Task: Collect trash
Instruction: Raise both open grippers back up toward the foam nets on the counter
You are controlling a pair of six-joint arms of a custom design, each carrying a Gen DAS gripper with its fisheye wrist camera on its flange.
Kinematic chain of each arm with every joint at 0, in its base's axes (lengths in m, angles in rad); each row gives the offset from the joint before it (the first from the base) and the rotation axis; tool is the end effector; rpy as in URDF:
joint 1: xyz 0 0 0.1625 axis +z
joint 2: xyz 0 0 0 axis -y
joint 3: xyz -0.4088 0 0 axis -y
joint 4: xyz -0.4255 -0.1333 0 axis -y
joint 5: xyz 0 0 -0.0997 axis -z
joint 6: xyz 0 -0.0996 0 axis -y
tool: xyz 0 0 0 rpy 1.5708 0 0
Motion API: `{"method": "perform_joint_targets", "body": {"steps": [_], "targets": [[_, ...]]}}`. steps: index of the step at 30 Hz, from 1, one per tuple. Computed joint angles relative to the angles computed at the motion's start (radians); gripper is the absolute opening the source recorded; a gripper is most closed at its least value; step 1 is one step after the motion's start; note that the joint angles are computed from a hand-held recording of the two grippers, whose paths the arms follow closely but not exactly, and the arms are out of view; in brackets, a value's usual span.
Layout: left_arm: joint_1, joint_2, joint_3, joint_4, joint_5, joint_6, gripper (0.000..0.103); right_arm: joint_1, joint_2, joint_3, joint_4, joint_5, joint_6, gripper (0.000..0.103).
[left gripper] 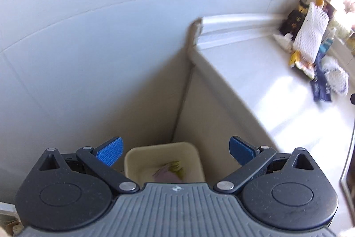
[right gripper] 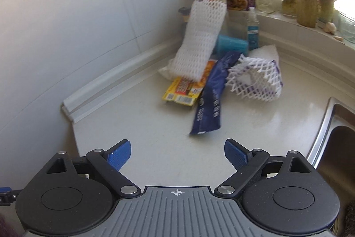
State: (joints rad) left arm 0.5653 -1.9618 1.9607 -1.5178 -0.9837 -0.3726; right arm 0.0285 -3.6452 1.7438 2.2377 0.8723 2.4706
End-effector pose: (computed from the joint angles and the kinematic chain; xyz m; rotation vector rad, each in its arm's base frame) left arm -0.2072 -0.3547 0.4529 0.8349 2.4837 -0.4511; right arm 0.4625 -0.1842 0.2484 -0.3704 -2.0049 1.2700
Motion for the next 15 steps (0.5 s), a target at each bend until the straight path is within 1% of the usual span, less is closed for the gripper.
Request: {"method": "perform_joint_targets", "body": {"steps": [3, 7, 10, 15], "targets": [[-0.031, 0.047, 0.015, -0.073, -0.002, 0.010, 0.102, 0.003, 0.035, 0.016, -0.105, 0.004, 0.079, 0.094], [-0.041, 0.138, 0.020, -0.200, -0.050, 0.063, 0.102, -0.004, 0.079, 0.035, -0.222, 0.003, 0.143, 0.094], [-0.055, 0.201, 0.031, -0.315, -0.066, 0.102, 0.102, -0.013, 0.101, 0.060, -0.288, -0.004, 0.176, 0.094], [-0.068, 0.312, 0.034, -0.481, -0.118, 0.174, 0.102, -0.020, 0.133, 0.105, -0.379, -0.031, 0.206, 0.094]]}}
